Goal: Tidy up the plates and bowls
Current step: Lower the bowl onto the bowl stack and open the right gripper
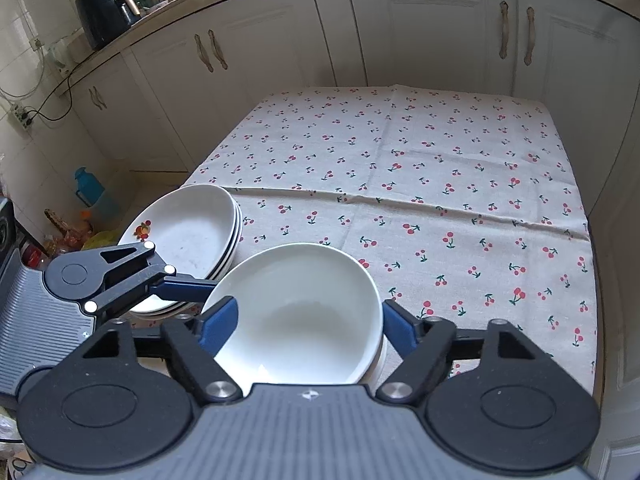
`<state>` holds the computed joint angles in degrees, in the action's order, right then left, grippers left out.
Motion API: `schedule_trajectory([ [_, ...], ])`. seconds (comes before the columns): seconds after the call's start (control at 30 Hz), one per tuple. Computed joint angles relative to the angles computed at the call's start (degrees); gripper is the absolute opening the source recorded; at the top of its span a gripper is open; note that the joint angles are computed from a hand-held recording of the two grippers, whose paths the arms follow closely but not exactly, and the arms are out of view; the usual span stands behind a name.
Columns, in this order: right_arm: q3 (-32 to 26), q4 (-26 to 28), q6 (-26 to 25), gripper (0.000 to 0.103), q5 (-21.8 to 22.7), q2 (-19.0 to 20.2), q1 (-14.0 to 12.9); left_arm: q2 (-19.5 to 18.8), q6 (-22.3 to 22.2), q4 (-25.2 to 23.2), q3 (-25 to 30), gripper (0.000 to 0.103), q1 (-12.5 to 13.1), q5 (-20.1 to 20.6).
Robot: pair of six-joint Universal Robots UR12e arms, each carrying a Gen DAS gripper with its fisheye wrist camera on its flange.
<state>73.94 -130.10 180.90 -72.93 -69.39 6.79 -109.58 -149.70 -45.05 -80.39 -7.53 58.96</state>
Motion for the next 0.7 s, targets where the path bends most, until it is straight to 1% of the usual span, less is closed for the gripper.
schedule_trajectory([
  [0.03,0.29,-0.33,-0.11,0.086,0.26,-0.1,-0.07,0.02,0.07,-0.02,0.0,0.091,0.01,0.0],
  [0.17,2.13,-3.26,0.22,0.087,-0.3,-0.92,-0.25,0.6,0.04,0.57,-0.74,0.092,0.55,-1.47],
  [0.27,4.97,-7.85,1.05,0.087,-0.94,-2.27,-0.61,1.4,0.4,2.03,-2.15,0.097,1.28,-3.22],
  [0.33,6.91,-10.65,1.58,0.088,-1.13,-3.26,-0.92,1.96,0.62,2.94,-3.25,0.097,1.81,-4.36],
  [0.47,11.33,-17.19,1.42,0.097,-1.69,-5.4,-1.4,2.69,2.97,3.13,-4.66,0.098,2.4,-4.79],
  [0.57,14.07,-20.05,-1.16,0.1,-1.5,-6.84,-1.55,2.65,3.77,4.44,-5.25,0.098,2.24,-2.72],
  [0.6,14.66,-20.16,-2.36,0.1,-1.69,-7.21,-1.48,2.54,3.94,4.7,-5.34,0.098,2.17,-2.26],
  [0.7,15.86,-19.28,-6.24,0.102,-1.5,-7.85,-1.27,2.05,5.16,4.91,-5.52,0.098,2.27,-2.78],
])
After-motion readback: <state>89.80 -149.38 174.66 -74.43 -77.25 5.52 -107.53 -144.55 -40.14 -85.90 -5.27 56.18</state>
